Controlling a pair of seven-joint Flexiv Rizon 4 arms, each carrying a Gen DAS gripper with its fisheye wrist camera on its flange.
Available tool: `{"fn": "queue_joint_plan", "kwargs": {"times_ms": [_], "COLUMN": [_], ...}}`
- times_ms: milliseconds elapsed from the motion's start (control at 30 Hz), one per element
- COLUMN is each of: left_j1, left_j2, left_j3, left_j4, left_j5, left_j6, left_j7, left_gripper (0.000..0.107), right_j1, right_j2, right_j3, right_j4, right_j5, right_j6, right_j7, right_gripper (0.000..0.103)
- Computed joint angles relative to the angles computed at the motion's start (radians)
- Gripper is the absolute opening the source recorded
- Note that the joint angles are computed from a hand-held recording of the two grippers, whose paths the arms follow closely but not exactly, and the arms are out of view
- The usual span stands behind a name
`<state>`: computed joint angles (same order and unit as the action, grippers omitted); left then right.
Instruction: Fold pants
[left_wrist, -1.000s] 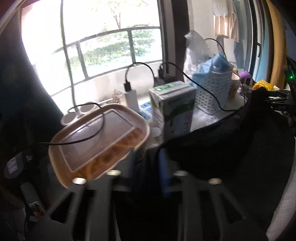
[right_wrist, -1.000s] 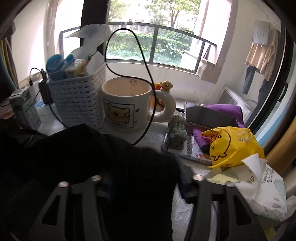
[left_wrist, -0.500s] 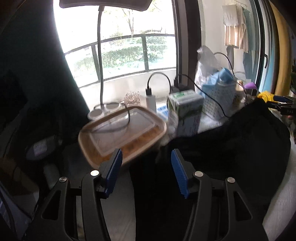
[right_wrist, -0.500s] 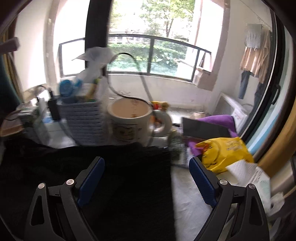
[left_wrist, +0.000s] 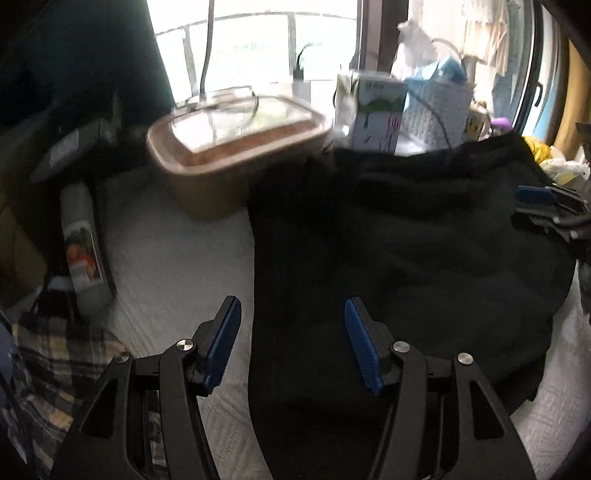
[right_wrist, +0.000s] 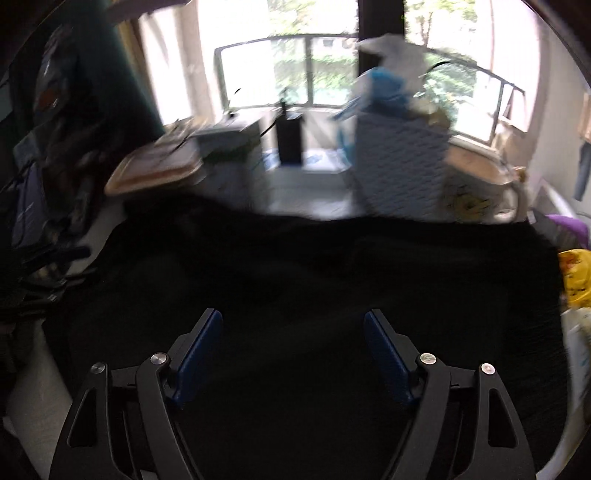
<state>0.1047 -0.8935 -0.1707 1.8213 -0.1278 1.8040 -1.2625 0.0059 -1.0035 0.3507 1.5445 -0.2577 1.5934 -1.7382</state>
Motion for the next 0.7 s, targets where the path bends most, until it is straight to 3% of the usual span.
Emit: {"fn": "queue_joint_plan", "kwargs": {"times_ms": [200,300,400,433,467,600,700], "left_j1": [-0.006,-0.062,-0.135,-0.136,-0.109,0.069,0.13], "left_j2": [0.012,0.024,0.04,0.051,0.064,0.105,0.1], "left_j3": [0.017,0.087,0.174,0.167,0.147,-0.066,-0.17], "left_j4": [0.052,0.068,0.095,0.123,0.143,0.244,0.259], "left_j5": [0.009,-0.019,-0.064,-0.086,-0.043,0.132,0.26], "left_j6": [0.04,0.06,0.101,0.141,0.16,0.258,0.238], "left_j7": [-0.013,-0.034,-0.054,-0.046,-0.082,-0.164,-0.18], "left_gripper": [0.059,0.059,0.059,0.059,0.059,0.059,0.059], "right_j1": [0.098,0.092,0.155,0.148,0.141,0.108,0.099], "right_j2": [0.036,0.057,0.088,0.092,0.098,0.14,0.169], "right_j3": [-0.143,-0.172,-0.282,-0.287,-0.292,-0.303,-0.323], "right_j4": [0.095,0.147,0.197,0.206,0.218,0.295,0.351], "right_j5": [0.017,0.016,0.033,0.031,0.033,0.051,0.058], "right_j6": [0.036,0.087,0.124,0.13,0.138,0.212,0.275], "right_j7": [0.067,0.084,0.137,0.145,0.157,0.195,0.209], "right_gripper": [0.08,0.08,0.08,0.08,0.08,0.081,0.081]}}
